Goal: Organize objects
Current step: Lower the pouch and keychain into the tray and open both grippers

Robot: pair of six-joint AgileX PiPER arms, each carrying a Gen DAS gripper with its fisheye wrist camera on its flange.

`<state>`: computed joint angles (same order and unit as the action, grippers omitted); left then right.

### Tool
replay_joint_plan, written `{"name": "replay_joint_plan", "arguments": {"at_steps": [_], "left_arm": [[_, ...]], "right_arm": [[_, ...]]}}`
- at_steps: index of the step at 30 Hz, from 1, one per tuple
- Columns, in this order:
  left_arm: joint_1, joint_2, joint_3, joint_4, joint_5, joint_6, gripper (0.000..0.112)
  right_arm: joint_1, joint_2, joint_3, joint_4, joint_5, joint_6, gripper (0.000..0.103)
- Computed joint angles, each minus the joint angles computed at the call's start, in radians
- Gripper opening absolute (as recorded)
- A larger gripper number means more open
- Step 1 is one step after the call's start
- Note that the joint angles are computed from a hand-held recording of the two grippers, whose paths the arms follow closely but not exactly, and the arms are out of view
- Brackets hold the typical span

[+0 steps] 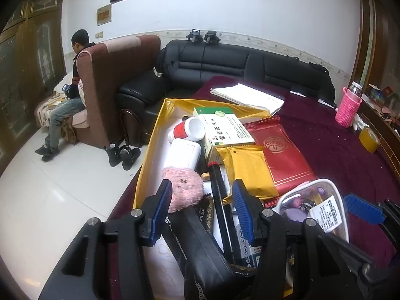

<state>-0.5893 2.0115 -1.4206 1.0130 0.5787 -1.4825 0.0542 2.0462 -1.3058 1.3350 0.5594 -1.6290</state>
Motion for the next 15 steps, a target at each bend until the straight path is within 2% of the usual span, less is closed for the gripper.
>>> {"name": "replay_joint_plan", "arguments": {"at_steps": [4, 7, 9, 13, 15], "left_arm": [[0.002, 0.005, -0.010, -0.004, 0.000, 0.002, 0.045], [0.000, -0.001, -0.002, 0.010, -0.006, -0.016, 0.045], [0.001, -0.004, 0.003, 0.016, -0.008, -0.020, 0.045], [-0.003, -0.010, 0.015, 0.036, -0.005, -0.045, 0.045], [-0.011, -0.017, 0.028, 0.066, 0.003, -0.074, 0.050]], "right_arm": [[0.010, 0.034, -0.037, -0.015, -0.039, 0.022, 0.065], [0.031, 0.086, -0.093, -0.077, -0.068, 0.097, 0.065], [0.025, 0.102, -0.099, -0.029, -0.046, 0.055, 0.065], [0.041, 0.088, -0.073, 0.088, -0.100, -0.055, 0.065], [0.013, 0.071, -0.051, 0.140, -0.050, -0.092, 0.065]]}}
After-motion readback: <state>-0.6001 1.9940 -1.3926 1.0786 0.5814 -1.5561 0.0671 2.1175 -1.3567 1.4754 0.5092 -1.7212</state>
